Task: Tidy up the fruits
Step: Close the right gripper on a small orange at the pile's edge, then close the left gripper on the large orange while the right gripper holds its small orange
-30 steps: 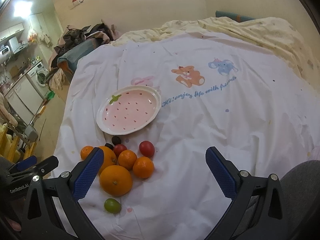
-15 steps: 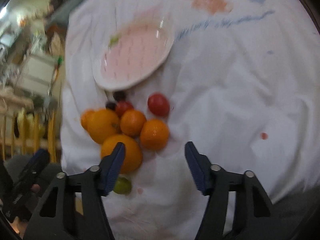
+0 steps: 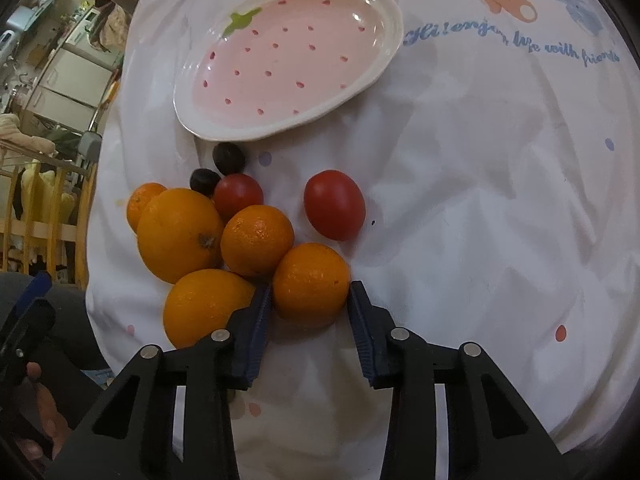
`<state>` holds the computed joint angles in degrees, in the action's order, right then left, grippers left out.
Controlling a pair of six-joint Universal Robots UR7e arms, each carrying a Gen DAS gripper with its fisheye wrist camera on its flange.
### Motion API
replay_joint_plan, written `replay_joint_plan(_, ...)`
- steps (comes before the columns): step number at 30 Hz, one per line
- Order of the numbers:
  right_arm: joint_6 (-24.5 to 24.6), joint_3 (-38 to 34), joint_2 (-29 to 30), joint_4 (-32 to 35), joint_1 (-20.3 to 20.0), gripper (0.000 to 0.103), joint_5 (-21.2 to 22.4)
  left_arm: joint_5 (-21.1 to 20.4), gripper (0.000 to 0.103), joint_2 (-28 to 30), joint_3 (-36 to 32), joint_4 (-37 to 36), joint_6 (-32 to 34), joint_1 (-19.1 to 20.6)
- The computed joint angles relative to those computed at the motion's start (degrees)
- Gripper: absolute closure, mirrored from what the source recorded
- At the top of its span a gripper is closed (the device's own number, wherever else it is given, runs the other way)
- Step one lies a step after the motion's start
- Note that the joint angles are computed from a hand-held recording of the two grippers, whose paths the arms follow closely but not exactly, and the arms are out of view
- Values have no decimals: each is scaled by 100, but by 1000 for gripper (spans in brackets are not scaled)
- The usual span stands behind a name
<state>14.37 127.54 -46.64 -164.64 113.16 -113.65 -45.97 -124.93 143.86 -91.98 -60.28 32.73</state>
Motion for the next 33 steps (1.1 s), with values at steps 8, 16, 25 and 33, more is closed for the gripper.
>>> replay_joint_plan(8, 118, 601, -856, -879, 83, 64, 114, -232, 2, 342, -45, -377, 419, 223)
replay_joint_plan(16, 415, 986, -1132, -1707, -44, 64, 382, -751, 17, 1756, -443, -1383, 900, 891)
replay_joint_plan(25, 392, 974, -1076, -1928, -139, 64, 455, -1090, 38, 3047, -827, -1727, 771, 1490)
replay_joint_plan(33, 316, 925, -1027, -1905, -142, 64, 418, -1248, 45, 3461, -893, -2162, 1049, 1804)
